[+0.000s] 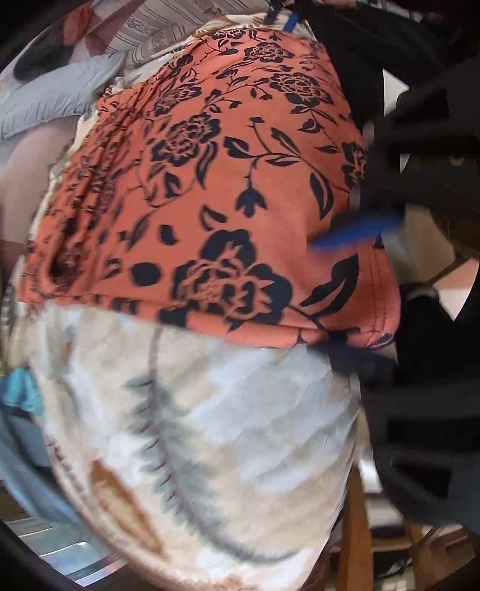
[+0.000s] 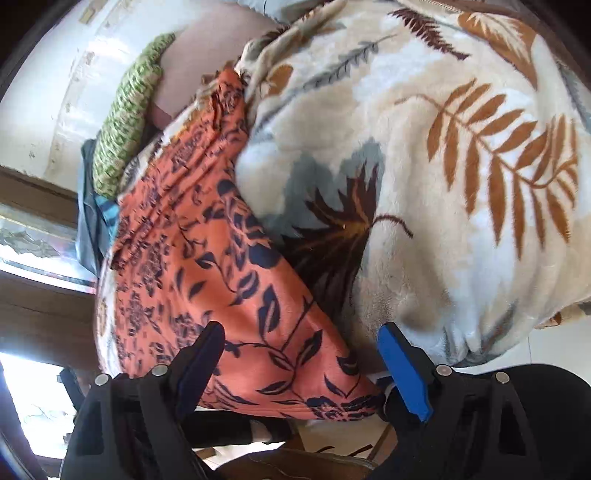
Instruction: Fold small clothes
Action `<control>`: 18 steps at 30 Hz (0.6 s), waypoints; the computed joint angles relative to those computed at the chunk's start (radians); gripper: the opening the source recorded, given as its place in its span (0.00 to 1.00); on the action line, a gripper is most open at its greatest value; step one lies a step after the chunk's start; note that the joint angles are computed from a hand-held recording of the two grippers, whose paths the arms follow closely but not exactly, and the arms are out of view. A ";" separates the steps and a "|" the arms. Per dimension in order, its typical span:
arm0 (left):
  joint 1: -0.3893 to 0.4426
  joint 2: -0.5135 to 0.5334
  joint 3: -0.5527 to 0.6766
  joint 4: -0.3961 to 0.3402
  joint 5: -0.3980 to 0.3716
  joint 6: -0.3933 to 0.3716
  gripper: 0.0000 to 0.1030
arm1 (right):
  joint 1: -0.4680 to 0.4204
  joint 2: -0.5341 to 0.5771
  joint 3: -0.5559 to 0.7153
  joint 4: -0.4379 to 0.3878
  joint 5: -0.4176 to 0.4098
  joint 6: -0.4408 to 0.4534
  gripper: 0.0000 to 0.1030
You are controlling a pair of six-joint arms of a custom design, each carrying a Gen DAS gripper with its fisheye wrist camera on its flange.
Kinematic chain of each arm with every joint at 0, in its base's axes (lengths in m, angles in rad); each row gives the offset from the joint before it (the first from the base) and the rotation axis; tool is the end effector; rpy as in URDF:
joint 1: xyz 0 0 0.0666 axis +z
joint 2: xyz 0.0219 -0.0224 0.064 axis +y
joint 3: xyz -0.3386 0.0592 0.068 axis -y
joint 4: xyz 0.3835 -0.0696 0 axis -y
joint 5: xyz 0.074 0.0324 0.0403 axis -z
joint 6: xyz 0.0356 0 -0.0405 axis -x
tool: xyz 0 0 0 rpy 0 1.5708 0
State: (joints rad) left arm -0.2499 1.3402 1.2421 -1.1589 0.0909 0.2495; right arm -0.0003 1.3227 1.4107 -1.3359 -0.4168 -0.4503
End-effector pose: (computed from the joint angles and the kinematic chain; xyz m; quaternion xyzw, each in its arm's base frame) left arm 0.4118 -0.1089 0.3340 0.0073 0.9867 -0.0821 0.1402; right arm 0.4203 0.0139 0.4081 0.1833 0.9487 0.2341 0.1077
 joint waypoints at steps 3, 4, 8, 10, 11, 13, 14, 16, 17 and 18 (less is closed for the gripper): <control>-0.009 -0.023 -0.020 0.022 -0.015 -0.029 0.11 | 0.051 0.065 0.036 -0.101 0.040 0.067 0.50; -0.006 -0.031 -0.026 0.025 -0.005 -0.040 0.09 | 0.073 0.070 0.047 -0.121 0.083 0.089 0.40; 0.029 -0.062 -0.039 0.028 0.090 -0.057 0.06 | 0.101 0.087 0.090 -0.199 0.091 0.129 0.07; 0.058 -0.086 -0.041 0.029 0.158 -0.070 0.06 | 0.096 0.080 0.101 -0.197 0.036 0.138 0.07; 0.072 -0.097 -0.040 0.033 0.189 -0.077 0.06 | 0.084 0.071 0.099 -0.186 -0.016 0.130 0.07; 0.095 -0.104 -0.026 0.032 0.230 -0.084 0.06 | 0.062 0.050 0.089 -0.135 -0.125 0.090 0.07; 0.107 -0.108 -0.022 0.031 0.249 -0.084 0.06 | 0.054 0.047 0.090 -0.114 -0.162 0.076 0.07; 0.118 -0.118 -0.018 0.030 0.263 -0.080 0.06 | 0.045 0.032 0.078 -0.055 -0.234 0.033 0.07; 0.119 -0.118 -0.016 0.032 0.265 -0.079 0.06 | 0.042 0.025 0.073 -0.034 -0.256 0.021 0.07; 0.118 -0.115 -0.016 0.031 0.262 -0.082 0.06 | 0.047 0.025 0.073 -0.010 -0.272 0.002 0.07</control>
